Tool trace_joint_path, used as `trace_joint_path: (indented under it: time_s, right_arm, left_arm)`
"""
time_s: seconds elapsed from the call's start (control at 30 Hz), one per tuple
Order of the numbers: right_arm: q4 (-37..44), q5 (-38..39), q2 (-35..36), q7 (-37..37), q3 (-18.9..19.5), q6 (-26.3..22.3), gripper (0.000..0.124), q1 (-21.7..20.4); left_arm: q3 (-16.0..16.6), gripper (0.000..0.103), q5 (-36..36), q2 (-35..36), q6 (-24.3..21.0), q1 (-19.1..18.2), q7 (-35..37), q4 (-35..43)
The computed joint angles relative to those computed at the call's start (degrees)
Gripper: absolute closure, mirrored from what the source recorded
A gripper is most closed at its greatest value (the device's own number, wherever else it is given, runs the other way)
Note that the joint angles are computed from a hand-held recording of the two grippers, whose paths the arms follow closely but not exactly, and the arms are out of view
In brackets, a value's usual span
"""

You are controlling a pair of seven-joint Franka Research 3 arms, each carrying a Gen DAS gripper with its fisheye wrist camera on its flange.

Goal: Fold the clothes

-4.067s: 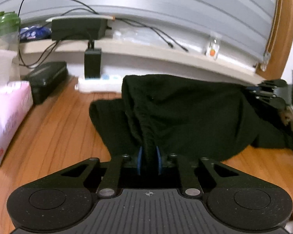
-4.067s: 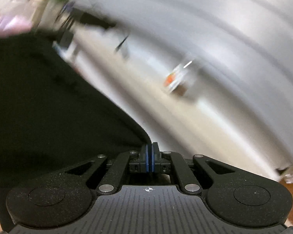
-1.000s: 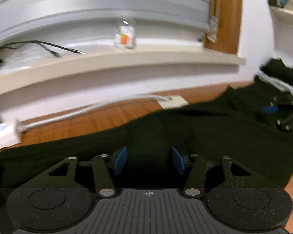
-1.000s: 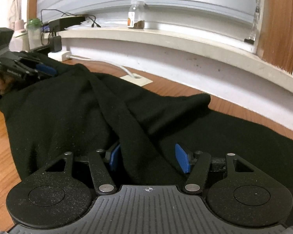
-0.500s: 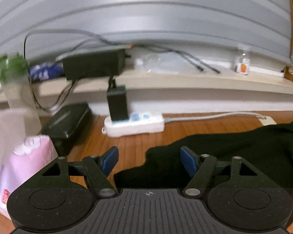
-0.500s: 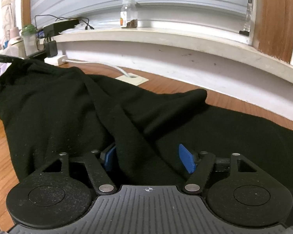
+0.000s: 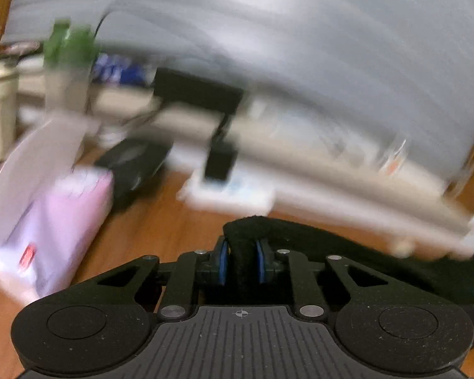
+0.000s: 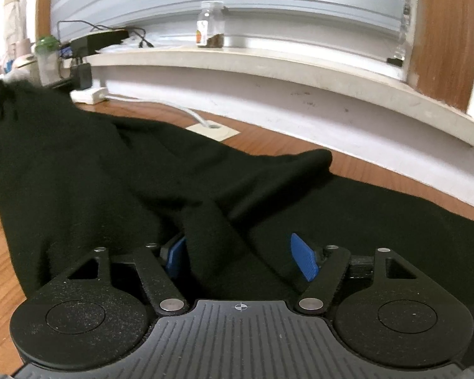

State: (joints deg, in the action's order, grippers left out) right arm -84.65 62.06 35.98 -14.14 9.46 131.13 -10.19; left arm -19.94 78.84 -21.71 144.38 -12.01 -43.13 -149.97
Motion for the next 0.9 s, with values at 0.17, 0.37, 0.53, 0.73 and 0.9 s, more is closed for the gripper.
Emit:
trace_joint_path:
  time_s: [0.17, 0.37, 0.53, 0.73, 0.9]
  right_arm:
    - [0.2, -0.2, 0.1, 0.5, 0.0, 0.1, 0.053, 0.0]
    - [0.3, -0.3, 0.2, 0.8, 0.0, 0.0, 0.053, 0.0]
    - [0.8, -0.6, 0.4, 1.2, 0.1, -0.3, 0.053, 0.0]
    - [-0.2, 0.5, 0.0, -0.4, 0.5, 0.9, 0.051, -0.2]
    - [-3.0, 4.9, -1.7, -7.0, 1.4, 3.2, 0.05, -1.2]
  left_arm:
    - [0.8, 0.056, -1.8, 1.4, 0.8, 0.9, 1.1, 0.1]
    - [0.4, 0.056, -1.0, -3.4, -0.3, 1.1, -1.7, -2.6]
    - [-0.7, 0.061, -9.0, -8.8, -5.7, 0.1, -0.7, -6.4]
    - [-3.3, 0.055, -8.1, -1.8, -9.2, 1.2, 4.1, 0.6]
    - [-2.8, 0.047, -0.7, 9.3, -10.0, -0.4, 9.3, 11.8]
